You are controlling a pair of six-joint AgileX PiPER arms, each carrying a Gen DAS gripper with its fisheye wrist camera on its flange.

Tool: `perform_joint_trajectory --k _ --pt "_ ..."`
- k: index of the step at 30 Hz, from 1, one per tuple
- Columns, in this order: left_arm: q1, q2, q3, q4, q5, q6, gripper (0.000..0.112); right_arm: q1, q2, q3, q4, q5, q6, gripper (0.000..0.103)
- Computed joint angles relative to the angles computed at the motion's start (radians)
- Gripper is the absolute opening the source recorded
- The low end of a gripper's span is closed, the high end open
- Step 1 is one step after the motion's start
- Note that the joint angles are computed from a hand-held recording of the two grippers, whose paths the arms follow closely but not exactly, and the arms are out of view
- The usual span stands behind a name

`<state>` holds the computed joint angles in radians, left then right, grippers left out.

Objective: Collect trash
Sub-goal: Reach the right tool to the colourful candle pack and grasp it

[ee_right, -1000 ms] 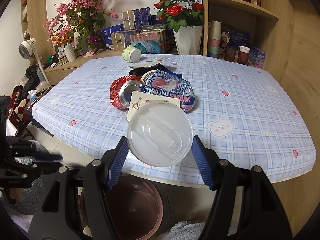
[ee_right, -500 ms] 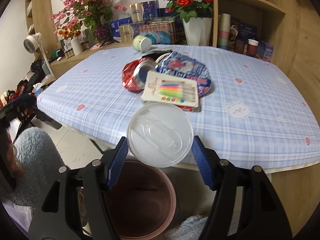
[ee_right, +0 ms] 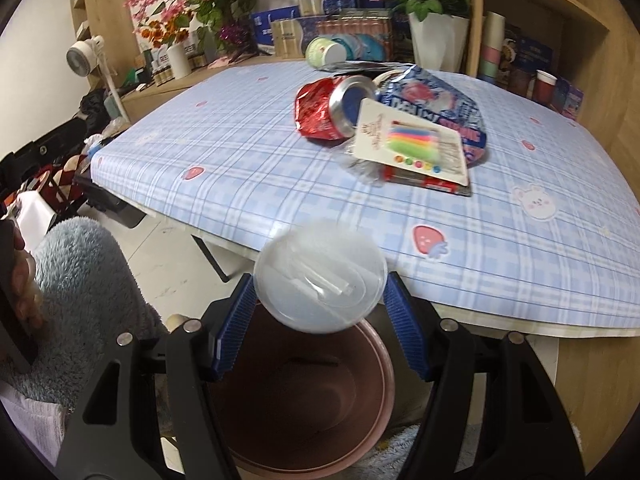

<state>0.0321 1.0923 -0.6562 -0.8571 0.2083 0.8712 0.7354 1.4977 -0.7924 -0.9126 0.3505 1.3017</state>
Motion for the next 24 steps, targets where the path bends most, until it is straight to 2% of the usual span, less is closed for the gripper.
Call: perform_joint_trajectory --k 7,9,12,15,20,24 --pt "-0.009 0.004 0.002 0.001 -0.007 -0.005 0.095 0.006 0.039 -0.042 0.013 -0.009 -0.031 0.067" --pt "-0.003 0.006 0.001 -0.014 -0.002 0.007 0.095 0.004 0.033 -0.041 -0.012 -0.007 -0.008 0.071" --pt "0.001 0.01 -0.003 -0.015 0.003 0.005 0.095 0.004 0.012 -0.021 -0.116 0.014 0.113 0.084" --pt "0.0 0.01 -0.003 -0.012 0.003 0.002 0.095 0.021 -0.003 -0.005 -0.233 0.096 0.265 0.097" --pt "-0.006 0.016 -0.003 -0.005 -0.001 0.001 0.095 0.04 -0.03 0.03 -0.375 0.207 0.419 0.097" --pt "-0.016 0.022 -0.007 0.042 -0.003 -0.047 0.095 0.024 -0.05 0.058 -0.429 0.206 0.47 0.097"
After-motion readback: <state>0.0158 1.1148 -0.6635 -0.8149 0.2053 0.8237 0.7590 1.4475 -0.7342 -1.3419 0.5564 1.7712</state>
